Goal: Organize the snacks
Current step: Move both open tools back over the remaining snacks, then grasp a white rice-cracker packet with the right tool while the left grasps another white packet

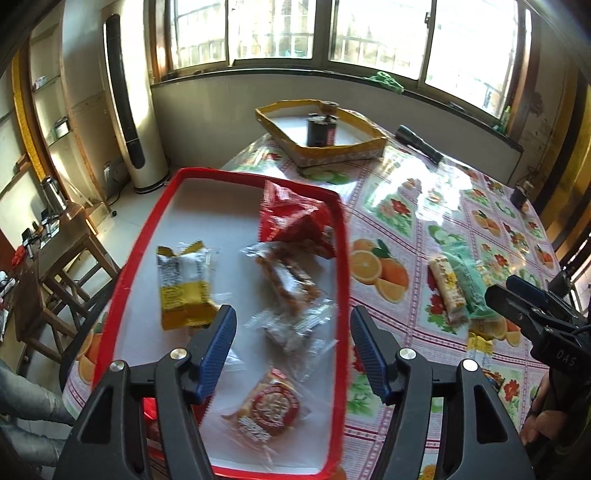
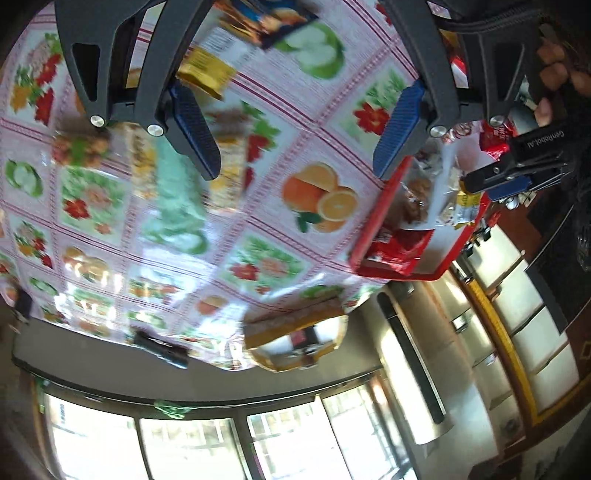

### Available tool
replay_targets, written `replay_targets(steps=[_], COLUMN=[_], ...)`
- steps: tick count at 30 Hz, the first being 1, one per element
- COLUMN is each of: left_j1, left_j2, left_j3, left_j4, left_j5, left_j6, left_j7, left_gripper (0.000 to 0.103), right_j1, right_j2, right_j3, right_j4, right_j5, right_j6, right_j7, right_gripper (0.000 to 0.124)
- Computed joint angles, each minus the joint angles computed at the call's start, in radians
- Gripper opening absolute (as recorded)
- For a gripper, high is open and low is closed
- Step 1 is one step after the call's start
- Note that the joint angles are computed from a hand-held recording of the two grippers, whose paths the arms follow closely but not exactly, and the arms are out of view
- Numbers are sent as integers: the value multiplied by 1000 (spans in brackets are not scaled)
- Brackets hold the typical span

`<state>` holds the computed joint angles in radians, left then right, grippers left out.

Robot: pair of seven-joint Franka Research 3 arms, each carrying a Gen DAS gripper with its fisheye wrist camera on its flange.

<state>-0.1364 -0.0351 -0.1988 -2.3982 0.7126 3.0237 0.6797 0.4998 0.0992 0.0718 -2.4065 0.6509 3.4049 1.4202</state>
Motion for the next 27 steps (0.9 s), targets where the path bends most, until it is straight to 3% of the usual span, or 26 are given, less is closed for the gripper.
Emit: replay_targets(steps=[7, 16, 19, 23, 26, 27], left_j1=[-48, -114, -130, -147, -138, -134], left_j2=[15, 67, 90, 131, 176, 195], left_j3=[-18, -46, -47, -48, -71, -80], left_j4=[-11, 18, 47, 99, 151, 173], left_j5=[-137, -281, -296, -303, -388, -420], left_j6=[17, -22, -39, -67, -83, -90], left_j7=[130, 287, 302, 308, 375, 399], left_gripper=[66, 66, 66, 66, 66, 66], right_j1=[-57, -112, -128, -133, -117, -124], right_j2=[-70, -133, -133, -108, -79, -75], right_j3=[29, 49, 59, 70, 58, 50], right_j4=[-118, -235, -245, -224, -178, -179], right_j5=[-19, -52, 0, 118, 245, 204], right_j6=[38, 76, 81, 99, 87, 84], right_j7=[73, 149, 112, -28, -177, -149], right_gripper=[86, 86, 87, 86, 85, 82])
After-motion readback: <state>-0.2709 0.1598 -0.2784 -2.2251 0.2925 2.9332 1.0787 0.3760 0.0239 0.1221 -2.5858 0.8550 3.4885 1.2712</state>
